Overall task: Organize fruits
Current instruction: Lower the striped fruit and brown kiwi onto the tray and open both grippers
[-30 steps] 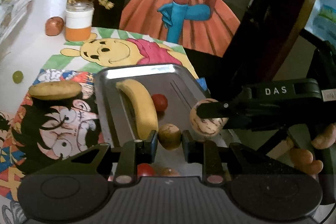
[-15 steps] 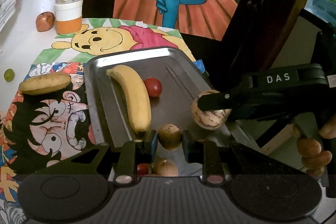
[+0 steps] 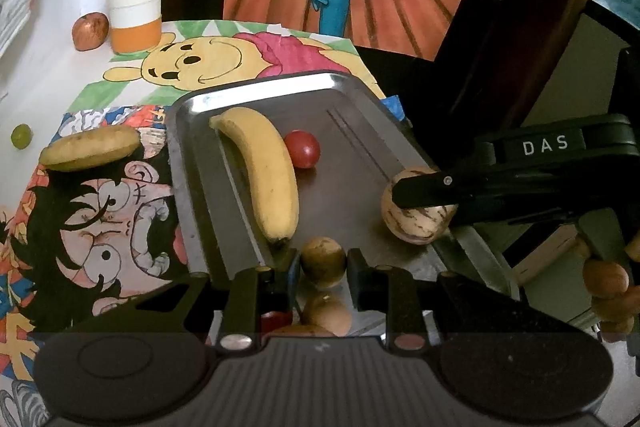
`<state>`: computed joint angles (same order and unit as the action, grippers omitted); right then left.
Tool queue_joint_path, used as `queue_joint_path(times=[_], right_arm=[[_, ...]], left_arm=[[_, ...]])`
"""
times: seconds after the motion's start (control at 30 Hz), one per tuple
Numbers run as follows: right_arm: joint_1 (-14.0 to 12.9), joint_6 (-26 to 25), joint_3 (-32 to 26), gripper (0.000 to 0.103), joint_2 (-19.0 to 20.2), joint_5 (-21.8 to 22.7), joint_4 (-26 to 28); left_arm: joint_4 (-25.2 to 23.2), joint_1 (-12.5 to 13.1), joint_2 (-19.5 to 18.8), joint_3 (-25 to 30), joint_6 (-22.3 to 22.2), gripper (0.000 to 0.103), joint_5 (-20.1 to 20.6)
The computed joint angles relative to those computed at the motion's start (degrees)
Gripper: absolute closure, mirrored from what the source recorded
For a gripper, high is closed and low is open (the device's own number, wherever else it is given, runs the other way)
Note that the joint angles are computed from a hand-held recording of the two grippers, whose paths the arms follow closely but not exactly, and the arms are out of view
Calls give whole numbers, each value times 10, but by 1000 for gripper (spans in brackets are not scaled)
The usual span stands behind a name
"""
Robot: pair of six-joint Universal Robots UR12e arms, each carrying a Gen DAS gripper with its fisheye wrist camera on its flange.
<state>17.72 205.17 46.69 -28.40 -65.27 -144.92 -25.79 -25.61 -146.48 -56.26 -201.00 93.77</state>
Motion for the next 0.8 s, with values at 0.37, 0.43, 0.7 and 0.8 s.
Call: queue_joint_path(times=[0.37, 0.43, 0.7, 0.8], right_arm=[[0, 5, 0, 49, -1, 1, 3], [0, 6, 2, 49, -1, 1, 2], [0, 11, 6, 48, -3, 1, 0], [0, 13, 9, 48, -5, 2, -1]], left_arm=[[-7, 0, -1, 2, -4, 75, 0], [-7, 0, 0, 2, -4, 75, 2], [-8, -1, 2, -1, -8, 75, 4], [-8, -1, 3, -2, -8, 74, 5]])
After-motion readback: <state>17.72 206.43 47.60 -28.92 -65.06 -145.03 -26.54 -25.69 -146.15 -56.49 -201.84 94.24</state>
